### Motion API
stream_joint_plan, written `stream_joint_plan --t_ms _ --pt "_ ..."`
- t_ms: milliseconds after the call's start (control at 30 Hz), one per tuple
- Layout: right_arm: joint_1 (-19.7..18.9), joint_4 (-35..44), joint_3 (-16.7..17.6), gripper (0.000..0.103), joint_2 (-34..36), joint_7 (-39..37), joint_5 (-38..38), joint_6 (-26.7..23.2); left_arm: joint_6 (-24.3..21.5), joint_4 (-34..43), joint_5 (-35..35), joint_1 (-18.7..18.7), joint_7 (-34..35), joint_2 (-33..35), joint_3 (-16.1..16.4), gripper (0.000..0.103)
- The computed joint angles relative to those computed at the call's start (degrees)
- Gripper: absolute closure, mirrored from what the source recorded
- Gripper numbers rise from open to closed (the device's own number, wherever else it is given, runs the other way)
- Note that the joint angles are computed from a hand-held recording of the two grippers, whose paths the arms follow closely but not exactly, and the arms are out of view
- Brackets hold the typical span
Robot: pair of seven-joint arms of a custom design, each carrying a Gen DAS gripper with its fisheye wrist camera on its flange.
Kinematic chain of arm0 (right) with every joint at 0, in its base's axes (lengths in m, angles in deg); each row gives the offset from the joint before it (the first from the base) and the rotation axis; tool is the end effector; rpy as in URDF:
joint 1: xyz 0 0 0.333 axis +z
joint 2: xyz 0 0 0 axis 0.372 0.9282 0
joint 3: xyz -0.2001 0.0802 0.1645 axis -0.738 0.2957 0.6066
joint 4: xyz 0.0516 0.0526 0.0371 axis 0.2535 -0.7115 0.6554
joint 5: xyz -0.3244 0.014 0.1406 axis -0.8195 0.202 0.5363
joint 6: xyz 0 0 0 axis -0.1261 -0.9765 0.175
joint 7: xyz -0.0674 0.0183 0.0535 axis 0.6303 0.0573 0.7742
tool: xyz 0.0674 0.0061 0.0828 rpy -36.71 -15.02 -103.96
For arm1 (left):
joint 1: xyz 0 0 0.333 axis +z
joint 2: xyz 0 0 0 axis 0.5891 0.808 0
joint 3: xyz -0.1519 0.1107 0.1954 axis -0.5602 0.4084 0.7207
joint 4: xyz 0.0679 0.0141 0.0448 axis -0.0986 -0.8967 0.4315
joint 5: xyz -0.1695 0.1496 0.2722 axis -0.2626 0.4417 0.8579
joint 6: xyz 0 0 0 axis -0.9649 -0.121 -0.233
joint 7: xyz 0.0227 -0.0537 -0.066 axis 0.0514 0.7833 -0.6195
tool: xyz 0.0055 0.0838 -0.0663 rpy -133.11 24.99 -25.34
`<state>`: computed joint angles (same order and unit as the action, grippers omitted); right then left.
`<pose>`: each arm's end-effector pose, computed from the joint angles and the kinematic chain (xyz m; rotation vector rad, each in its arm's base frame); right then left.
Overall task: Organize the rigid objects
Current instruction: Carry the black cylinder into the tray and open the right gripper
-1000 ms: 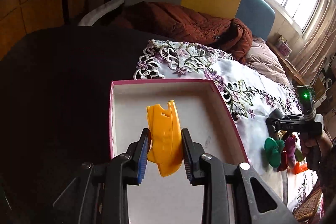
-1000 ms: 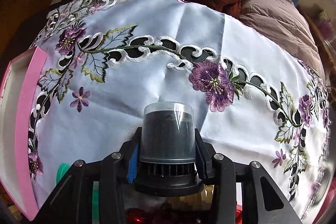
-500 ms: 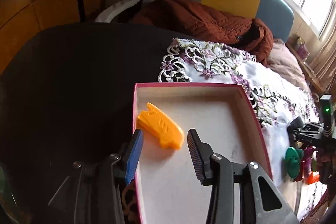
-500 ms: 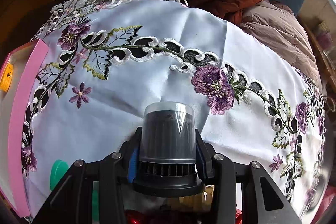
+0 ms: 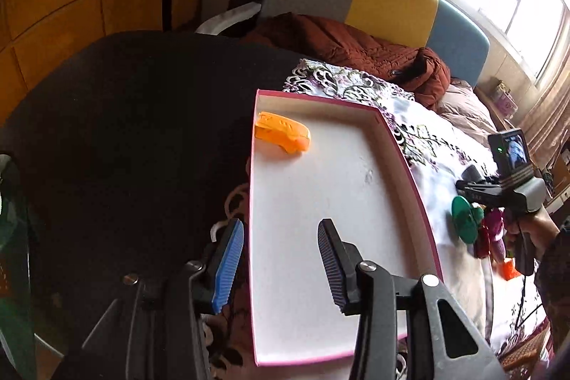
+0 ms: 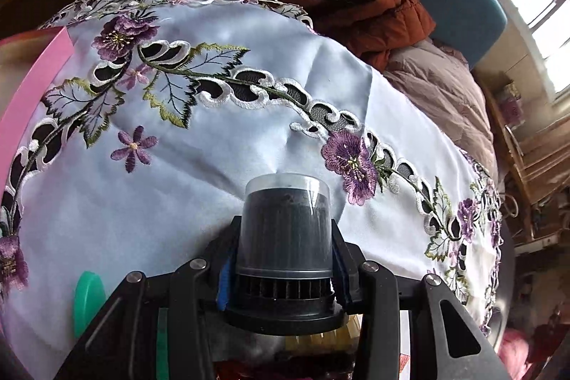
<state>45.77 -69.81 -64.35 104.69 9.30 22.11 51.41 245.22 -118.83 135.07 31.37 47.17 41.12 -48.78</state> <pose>0.6993 0.2278 0.3125 -2.5226 1.4967 -0.7795 0.4572 -0.1719 0.3611 -2.1844 1.5008 -0.7249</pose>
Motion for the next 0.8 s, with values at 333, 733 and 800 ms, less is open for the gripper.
stream_joint_plan --t_ms 333,733,800 --pt "1.1 -7.5 -1.1 0.060 -5.7 10.5 -1.0 5.7 -0.4 -2.8 3.4 0.3 -4.3 -3.6 -1.6 0.059" --pt "0.7 -16.4 3.0 0.060 -14.8 9.1 2.7 14.7 0.8 -4.1 1.9 0.8 -3.9 -3.5 -2.0 0.059" --pt "0.4 -17.5 4.5 0.060 -15.8 7.6 4.6 15.7 0.7 -4.3 2.2 0.9 -4.1 -3.7 -2.0 0.059"
